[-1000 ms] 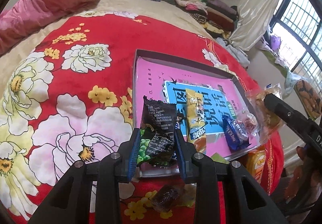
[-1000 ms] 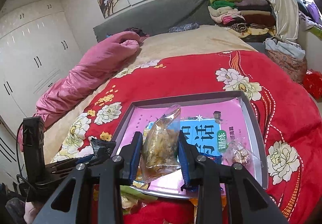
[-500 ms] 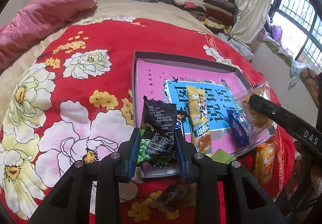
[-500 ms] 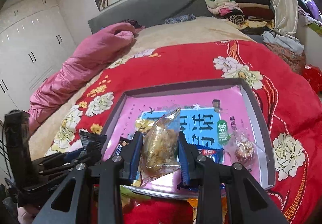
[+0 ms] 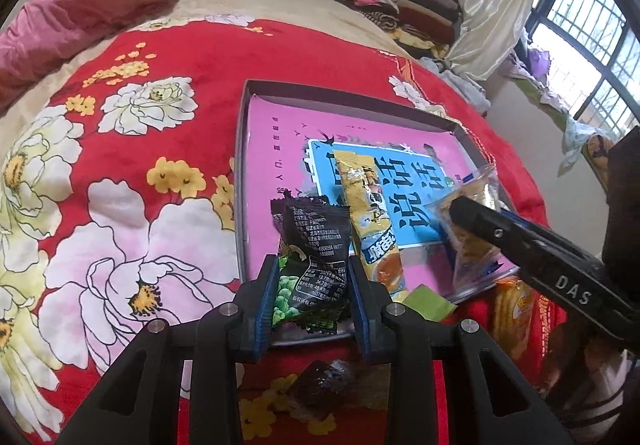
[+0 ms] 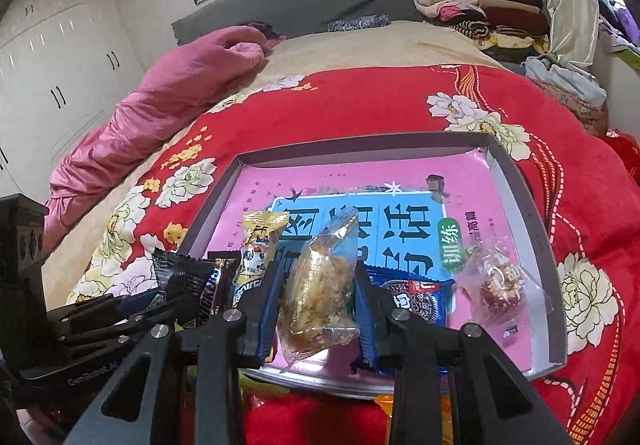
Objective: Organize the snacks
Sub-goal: 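Lower the pea snack bag and clear pastry bag onto the pink book with both grippers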
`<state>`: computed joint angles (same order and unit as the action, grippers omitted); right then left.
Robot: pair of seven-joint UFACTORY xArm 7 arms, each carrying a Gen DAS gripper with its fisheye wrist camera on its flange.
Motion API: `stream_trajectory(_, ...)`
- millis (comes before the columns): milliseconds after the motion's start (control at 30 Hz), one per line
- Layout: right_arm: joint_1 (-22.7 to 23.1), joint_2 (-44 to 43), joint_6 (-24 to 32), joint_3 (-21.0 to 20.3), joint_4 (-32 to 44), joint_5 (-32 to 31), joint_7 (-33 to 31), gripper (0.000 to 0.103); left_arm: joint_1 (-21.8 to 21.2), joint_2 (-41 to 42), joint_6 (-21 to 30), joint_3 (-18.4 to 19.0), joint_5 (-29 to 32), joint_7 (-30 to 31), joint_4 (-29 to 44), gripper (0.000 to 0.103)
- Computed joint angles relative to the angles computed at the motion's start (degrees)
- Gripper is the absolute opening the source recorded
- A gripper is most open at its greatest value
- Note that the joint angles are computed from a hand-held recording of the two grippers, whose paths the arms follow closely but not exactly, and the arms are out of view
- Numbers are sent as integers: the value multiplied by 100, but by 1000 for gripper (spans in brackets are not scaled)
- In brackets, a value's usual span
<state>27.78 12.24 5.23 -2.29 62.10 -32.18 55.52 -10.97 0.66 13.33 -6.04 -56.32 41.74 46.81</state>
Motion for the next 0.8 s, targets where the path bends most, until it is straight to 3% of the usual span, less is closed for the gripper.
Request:
stream_trajectory(300, -12, 170, 70, 63, 103, 254, -206, 35, 74, 30, 483, 31, -809, 644, 147, 34)
stream_trajectory(533, -50, 218, -18, 106, 71, 512, -385, 35, 68, 202, 436, -46, -823, 715, 277, 35)
stream_trajectory(800, 192, 196, -24, -174, 24, 442, -291, 35, 57, 261, 310, -140, -666, 735, 323, 35)
